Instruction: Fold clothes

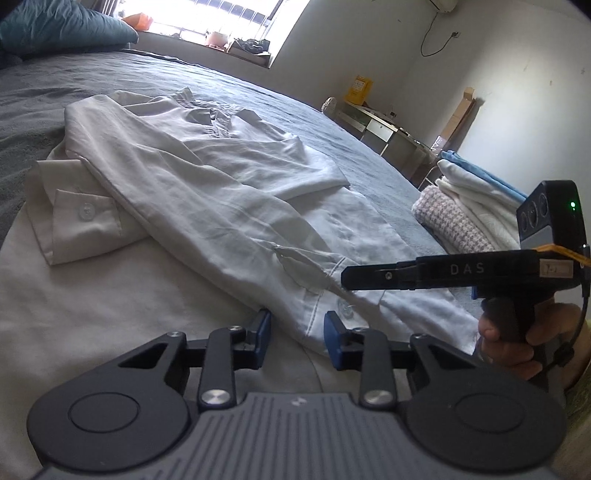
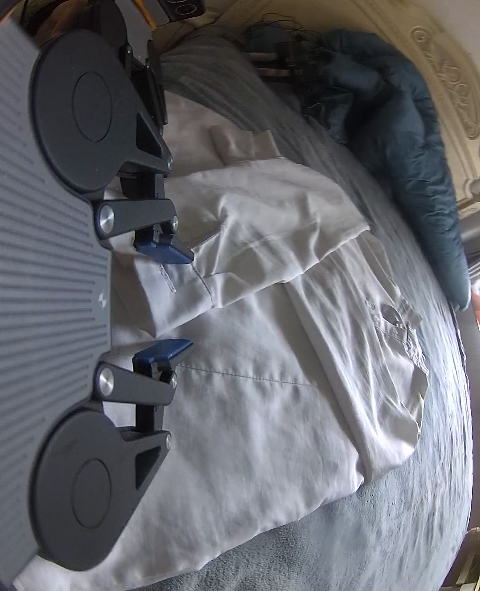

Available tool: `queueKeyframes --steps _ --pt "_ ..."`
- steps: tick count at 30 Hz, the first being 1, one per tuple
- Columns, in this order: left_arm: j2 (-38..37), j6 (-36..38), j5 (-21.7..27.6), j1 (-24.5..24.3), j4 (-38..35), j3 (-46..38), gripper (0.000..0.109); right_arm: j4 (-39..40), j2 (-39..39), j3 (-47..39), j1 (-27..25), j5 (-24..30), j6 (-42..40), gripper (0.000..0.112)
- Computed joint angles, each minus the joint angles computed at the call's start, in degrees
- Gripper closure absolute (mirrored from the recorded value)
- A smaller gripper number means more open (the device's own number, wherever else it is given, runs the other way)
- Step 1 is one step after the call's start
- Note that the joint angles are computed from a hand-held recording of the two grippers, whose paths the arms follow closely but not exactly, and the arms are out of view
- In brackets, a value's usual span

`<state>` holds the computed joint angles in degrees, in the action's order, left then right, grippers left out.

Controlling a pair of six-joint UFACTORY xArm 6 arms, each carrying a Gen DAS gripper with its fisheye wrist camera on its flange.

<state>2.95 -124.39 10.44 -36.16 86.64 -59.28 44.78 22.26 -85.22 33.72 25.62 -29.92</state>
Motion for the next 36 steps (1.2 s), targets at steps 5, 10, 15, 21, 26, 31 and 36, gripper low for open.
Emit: queueKeyframes --steps 5,10,15,21,26,31,36 --pt "0.8 -2.1 1.3 -0.6 2.0 -0.9 0.082 -7.6 0.6 -0.9 0.4 0.3 4.9 0.069" --pt "1.7 -3.5 2.6 -1.1 2.7 -1.8 0.095 -15.6 -0.7 1.4 1.8 -4.3 8.5 0.077" --pt "2.0 -6.7 2.9 -1.0 5.0 -2.5 0.1 -23.0 -1.4 3.2 2.7 -6.9 12.1 0.086" --pt "2.0 -14.4 2.5 -1.0 10.5 -3.5 0.102 -23.8 -2.2 5.5 3.3 -10.9 13.4 0.106" --pt "2.3 -20.3 2.5 -1.1 15.0 -5.1 0.104 -15.8 -3.1 6.3 3.4 -12.4 8.5 0.109" --pt "3.8 -23.0 2.1 -1.2 16.1 -7.6 0.105 -10.9 -4.0 6.7 3.0 -13.0 4.7 0.109" --pt "5.5 -24.5 1.4 -1.5 17.1 -10.7 0.105 -7.0 -5.3 7.8 2.4 -14.0 1.2 0.109"
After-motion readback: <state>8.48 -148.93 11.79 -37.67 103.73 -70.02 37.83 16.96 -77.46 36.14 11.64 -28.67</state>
